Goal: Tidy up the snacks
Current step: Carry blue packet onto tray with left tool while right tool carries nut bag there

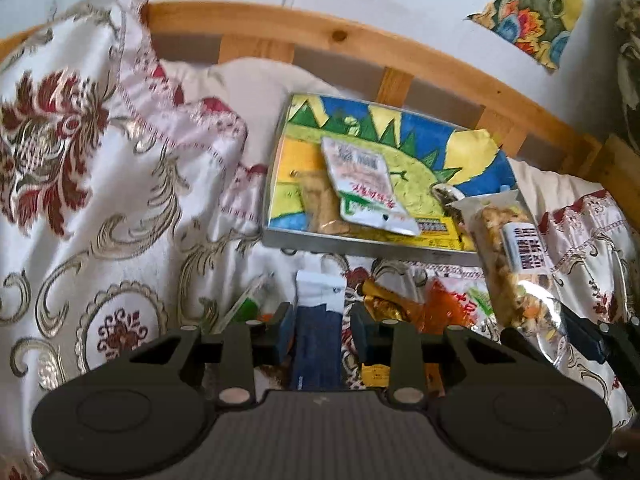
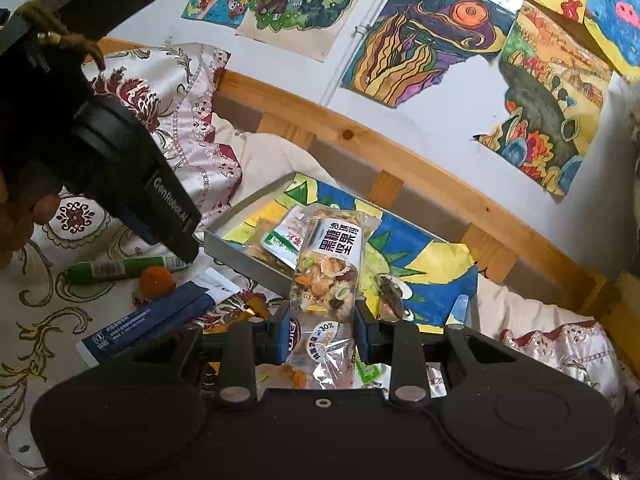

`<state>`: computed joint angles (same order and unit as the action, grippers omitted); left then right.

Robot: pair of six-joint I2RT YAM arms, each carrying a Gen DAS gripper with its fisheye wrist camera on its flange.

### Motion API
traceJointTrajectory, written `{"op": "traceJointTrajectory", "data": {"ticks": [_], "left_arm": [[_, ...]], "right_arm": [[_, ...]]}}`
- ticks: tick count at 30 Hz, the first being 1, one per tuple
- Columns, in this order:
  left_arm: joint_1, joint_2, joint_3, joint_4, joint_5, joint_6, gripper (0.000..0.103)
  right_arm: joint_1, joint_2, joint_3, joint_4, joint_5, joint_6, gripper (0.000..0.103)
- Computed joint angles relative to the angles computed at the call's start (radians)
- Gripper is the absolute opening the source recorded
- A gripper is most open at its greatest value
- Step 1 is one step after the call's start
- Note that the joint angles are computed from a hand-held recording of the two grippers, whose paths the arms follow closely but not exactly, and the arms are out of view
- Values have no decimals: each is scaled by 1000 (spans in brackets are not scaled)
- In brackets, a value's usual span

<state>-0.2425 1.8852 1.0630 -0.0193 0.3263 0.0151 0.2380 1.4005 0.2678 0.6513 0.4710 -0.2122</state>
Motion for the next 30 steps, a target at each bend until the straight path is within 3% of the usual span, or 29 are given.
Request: {"op": "traceJointTrajectory", "data": {"ticks": [8,10,15,19,21,24,30], "left_arm": [[-16,92,96,-142,-28,66,38],[-17,115,123,-177,-25,76,46],[-27,174,185,-259,-33,91,58],[-56,204,204,-260,-89,129,58],[-67,207,203,-254,-105,146,56],[-77,203,193,-246,-125,181,40],[-74,171,184,-264,-103,165,32]], "right_arm": [[12,-3,-3,-5,5,7,33],[7,-5,-2,-7,2,10,33],[8,-5,-3,-4,6,15,33],[9,1,0,-2,7,18,33],[9,2,1,-2,8,19,33],[7,3,4,-7,5,24,33],[7,4,5,-8,6,25,33]]}}
